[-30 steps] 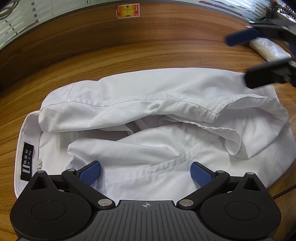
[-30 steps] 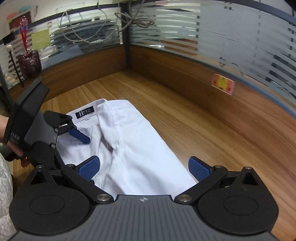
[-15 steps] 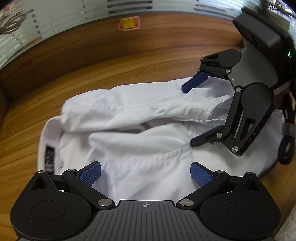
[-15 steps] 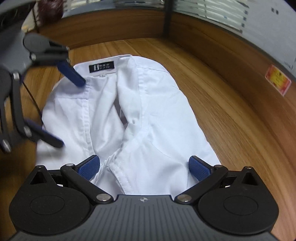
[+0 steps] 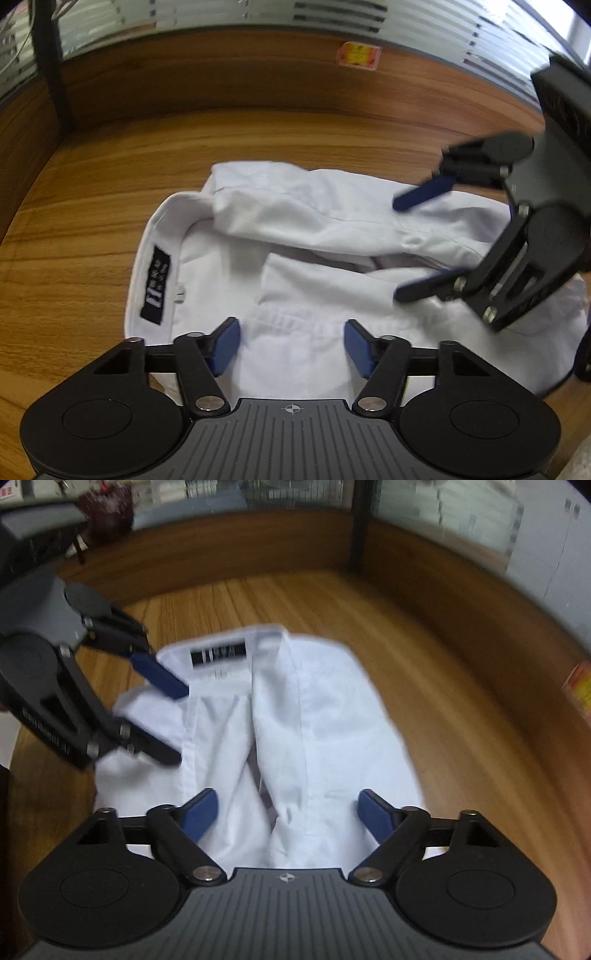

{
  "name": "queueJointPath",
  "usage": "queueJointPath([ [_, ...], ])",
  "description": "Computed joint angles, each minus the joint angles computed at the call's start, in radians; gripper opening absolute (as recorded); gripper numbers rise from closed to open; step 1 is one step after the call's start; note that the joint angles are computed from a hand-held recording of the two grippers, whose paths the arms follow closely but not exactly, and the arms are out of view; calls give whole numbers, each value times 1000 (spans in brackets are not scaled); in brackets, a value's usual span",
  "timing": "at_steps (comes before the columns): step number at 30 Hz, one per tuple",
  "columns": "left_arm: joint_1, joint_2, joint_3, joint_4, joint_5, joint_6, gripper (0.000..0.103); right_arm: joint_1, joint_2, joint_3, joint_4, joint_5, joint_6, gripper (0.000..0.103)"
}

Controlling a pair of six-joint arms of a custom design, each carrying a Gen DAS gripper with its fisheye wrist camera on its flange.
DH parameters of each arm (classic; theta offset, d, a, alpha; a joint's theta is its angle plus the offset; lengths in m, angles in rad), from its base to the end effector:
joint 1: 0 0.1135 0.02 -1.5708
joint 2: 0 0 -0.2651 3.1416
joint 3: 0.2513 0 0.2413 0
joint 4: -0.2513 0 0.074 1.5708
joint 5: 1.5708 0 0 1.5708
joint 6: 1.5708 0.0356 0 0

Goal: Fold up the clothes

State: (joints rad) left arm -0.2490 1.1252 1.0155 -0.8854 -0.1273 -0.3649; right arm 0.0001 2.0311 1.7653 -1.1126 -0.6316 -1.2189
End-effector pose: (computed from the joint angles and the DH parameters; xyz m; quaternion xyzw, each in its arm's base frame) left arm 0.1990 -0.0459 0.2951 -0.0734 0.9543 -0.0275 0.2885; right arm 0.3987 0.0211 0.2467 -0.5661 0.7587 0.2012 0.2518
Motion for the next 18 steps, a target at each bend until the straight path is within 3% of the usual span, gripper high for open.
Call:
queueJointPath([
  [5,91,-9,-7,7,69,-8,63,12,0,-31,31,23,35,92],
  [10,93,-50,4,-14,75,-49,64,-78,-58,-14,-51,-62,-51,92],
  [18,-38,-52,65,-84,-23,-151,76,-273,-23,94,-247,-77,-244,92],
])
